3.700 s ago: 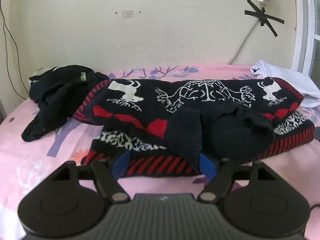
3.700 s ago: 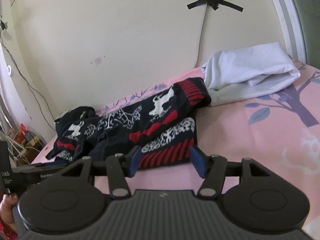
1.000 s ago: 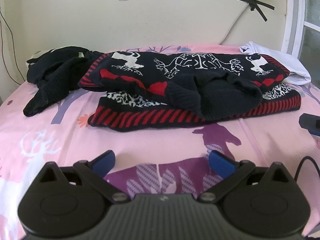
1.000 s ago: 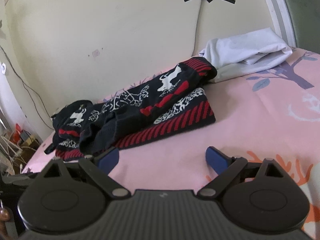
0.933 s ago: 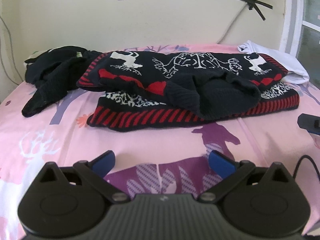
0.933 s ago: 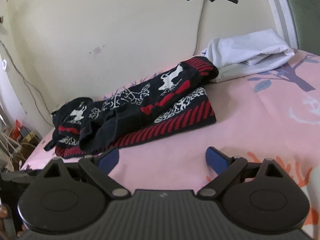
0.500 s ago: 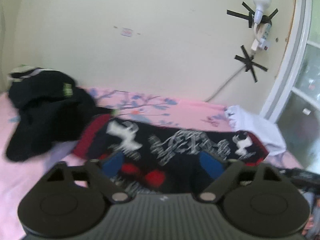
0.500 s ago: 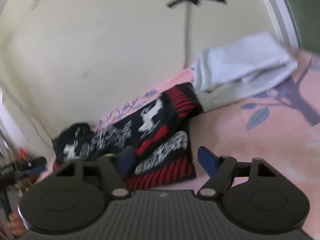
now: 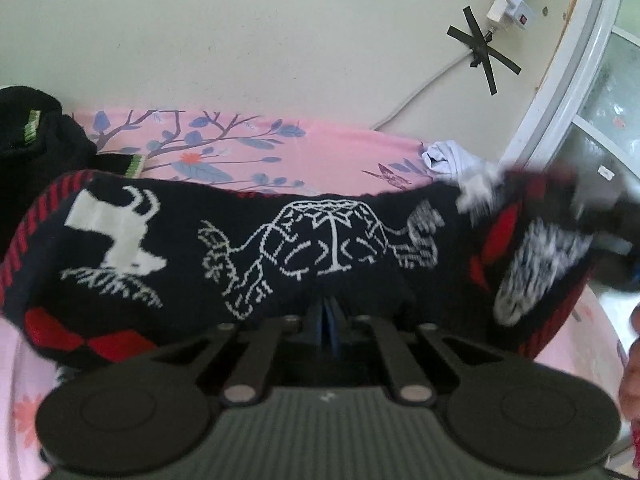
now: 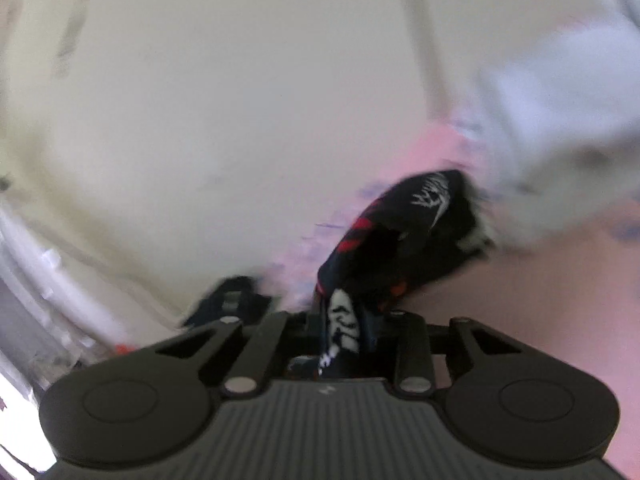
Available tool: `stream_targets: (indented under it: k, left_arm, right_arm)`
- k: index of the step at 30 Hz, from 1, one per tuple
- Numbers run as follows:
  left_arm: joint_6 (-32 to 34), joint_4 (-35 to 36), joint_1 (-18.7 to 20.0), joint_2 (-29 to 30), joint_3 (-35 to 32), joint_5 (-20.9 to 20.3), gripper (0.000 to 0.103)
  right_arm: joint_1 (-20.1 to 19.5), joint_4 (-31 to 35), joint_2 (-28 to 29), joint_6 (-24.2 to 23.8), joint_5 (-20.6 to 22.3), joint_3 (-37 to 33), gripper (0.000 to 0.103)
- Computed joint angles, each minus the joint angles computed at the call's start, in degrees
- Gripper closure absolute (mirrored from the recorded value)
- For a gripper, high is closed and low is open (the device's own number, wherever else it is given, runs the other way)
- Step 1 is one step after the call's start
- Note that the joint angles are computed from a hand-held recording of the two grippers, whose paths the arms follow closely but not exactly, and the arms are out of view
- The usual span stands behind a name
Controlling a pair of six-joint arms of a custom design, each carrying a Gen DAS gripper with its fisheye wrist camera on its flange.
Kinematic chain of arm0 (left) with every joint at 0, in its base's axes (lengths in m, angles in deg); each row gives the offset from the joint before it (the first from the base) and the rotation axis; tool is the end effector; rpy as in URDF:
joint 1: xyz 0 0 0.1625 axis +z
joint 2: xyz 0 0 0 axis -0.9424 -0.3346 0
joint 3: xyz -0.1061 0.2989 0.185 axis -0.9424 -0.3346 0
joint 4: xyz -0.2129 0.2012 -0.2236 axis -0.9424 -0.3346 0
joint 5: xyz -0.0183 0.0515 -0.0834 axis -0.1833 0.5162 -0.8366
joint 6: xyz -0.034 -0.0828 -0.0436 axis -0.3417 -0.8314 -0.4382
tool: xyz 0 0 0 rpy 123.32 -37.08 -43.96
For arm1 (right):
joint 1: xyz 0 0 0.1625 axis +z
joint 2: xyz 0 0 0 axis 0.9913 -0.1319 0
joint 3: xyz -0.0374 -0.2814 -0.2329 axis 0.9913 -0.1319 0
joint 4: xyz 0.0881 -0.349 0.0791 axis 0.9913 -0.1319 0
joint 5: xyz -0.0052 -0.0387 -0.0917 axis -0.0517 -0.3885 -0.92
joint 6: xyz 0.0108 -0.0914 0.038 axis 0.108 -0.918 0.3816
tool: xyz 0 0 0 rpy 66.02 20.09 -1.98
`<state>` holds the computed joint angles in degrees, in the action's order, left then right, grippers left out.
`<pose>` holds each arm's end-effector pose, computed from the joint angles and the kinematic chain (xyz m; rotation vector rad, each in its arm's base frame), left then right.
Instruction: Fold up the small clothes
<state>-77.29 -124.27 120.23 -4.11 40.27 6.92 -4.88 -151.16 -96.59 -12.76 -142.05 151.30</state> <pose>-0.1712 -0.5156 0.0258 0.2976 2.4866 -1.0757 0.0441 -0.6117 0.2144 -0.5602 2.7305 -0.9019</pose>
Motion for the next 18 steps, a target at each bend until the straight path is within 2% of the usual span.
stream_targets:
  k: [2, 3, 6, 8, 11, 12, 13, 14, 15, 17, 18]
  left_arm:
    - [0.68, -5.37, -0.46, -2.02, 3.85, -0.9, 0.095]
    - [1.66, -11.16, -1.22, -2.85, 7.02, -0.04, 0.095]
    - [1.5, -24.33, -3.89, -5.44, 15.43, 5.9, 0.09]
    - [-1.02, -30.03, -5.49, -7.53, 20.86, 10.88, 0.078]
    - [-4.7, -34.67, -7.2, -9.59, 26.34, 17.06, 0.061]
    - [-5.17, -35.8, -7.38, -10.13, 27.42, 17.99, 0.059]
    - [-5.72, -36.07, -7.28, -10.72, 28.06, 18.23, 0.058]
    - [-5.88, -36.11, -7.02, -11.06, 28.15, 17.96, 0.054]
    - [-5.44, -36.3, -6.72, -11.29, 27.98, 17.38, 0.049]
    - [-3.16, -36.98, -5.94, -10.71, 26.41, 16.41, 0.039]
    - [-1.79, -36.56, -5.32, -10.45, 24.99, 15.82, 0.037]
  right_arm:
    - [3.87, 0.13, 0.55, -5.69, -1.53, 0.64, 0.077]
    - [5.82, 0.9, 1.31, -8.27, -2.32, 0.71, 0.077]
    - [10.66, 3.64, 5.67, -13.6, -5.56, -0.74, 0.078]
    - [13.3, 5.08, 10.29, -14.68, -8.99, -3.41, 0.078]
    - [16.37, 7.74, 18.25, -16.15, -16.99, -8.2, 0.079]
    - [16.8, 7.32, 20.15, -17.45, -19.2, -8.45, 0.094]
    - [16.74, 4.5, 20.82, -19.1, -19.01, -7.11, 0.095]
    - [17.06, 2.69, 20.6, -20.52, -18.97, -5.99, 0.092]
    - [17.38, 3.29, 20.08, -20.79, -18.95, -5.65, 0.075]
    - [16.37, 9.34, 18.13, -21.72, -15.25, -6.04, 0.052]
    - [15.95, 9.99, 16.27, -22.51, -14.18, -4.37, 0.052]
